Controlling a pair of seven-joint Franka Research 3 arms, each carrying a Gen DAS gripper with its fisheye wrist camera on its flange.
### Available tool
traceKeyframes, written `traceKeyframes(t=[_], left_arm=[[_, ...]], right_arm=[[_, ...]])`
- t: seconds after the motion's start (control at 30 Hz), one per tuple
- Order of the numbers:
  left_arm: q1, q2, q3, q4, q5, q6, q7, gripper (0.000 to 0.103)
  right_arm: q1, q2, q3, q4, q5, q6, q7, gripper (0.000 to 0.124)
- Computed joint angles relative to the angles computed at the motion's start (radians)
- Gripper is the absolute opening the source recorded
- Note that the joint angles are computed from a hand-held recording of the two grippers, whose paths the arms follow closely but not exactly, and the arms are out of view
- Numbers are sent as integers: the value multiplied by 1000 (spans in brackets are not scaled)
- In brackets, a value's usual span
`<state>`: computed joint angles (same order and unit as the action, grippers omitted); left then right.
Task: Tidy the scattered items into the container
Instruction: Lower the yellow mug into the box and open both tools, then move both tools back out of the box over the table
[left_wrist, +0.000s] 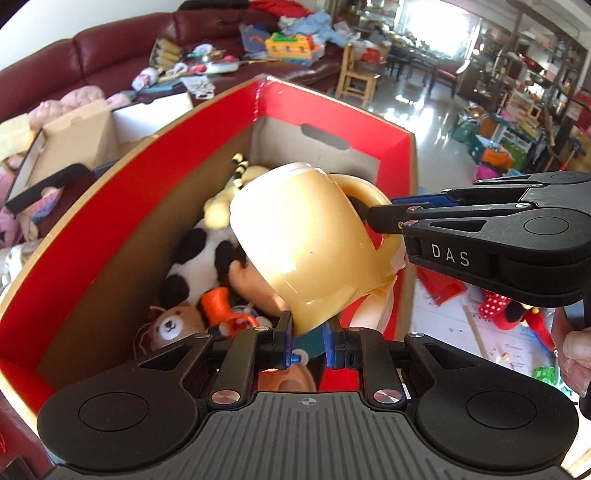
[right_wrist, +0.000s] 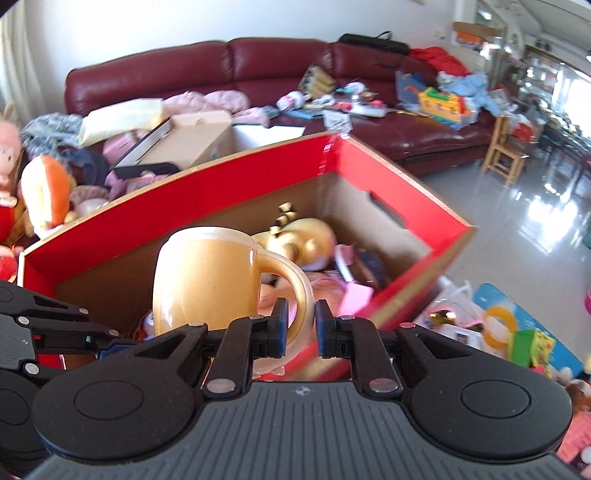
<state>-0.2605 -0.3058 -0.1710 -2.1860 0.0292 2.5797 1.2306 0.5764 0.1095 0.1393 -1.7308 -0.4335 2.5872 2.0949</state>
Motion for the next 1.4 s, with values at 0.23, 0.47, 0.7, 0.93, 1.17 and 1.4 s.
traceKeyframes(t=[0.23, 0.47, 0.7, 0.93, 1.17, 1.4], left_arm=[[29, -13, 12, -27, 8, -44, -31, 15], [44, -8, 9, -31, 28, -64, -50, 16], [72, -8, 1, -20, 69, -121, -96, 49], [78, -17, -5, -15, 128, -94, -131, 85], [59, 13, -3, 1, 101, -96, -103, 85], [62, 21, -11, 9, 117, -114, -108, 85]], right_arm=[[37, 110, 1, 128, 77, -67, -113, 17], [71, 162, -19, 197, 119, -111, -171, 18], [77, 228, -4, 293, 231, -141, -283, 28], [116, 178, -50, 214, 138, -50, -242, 85], [85, 122, -52, 139, 122, -30, -128, 87], [61, 104, -30, 95, 132, -5, -106, 88]])
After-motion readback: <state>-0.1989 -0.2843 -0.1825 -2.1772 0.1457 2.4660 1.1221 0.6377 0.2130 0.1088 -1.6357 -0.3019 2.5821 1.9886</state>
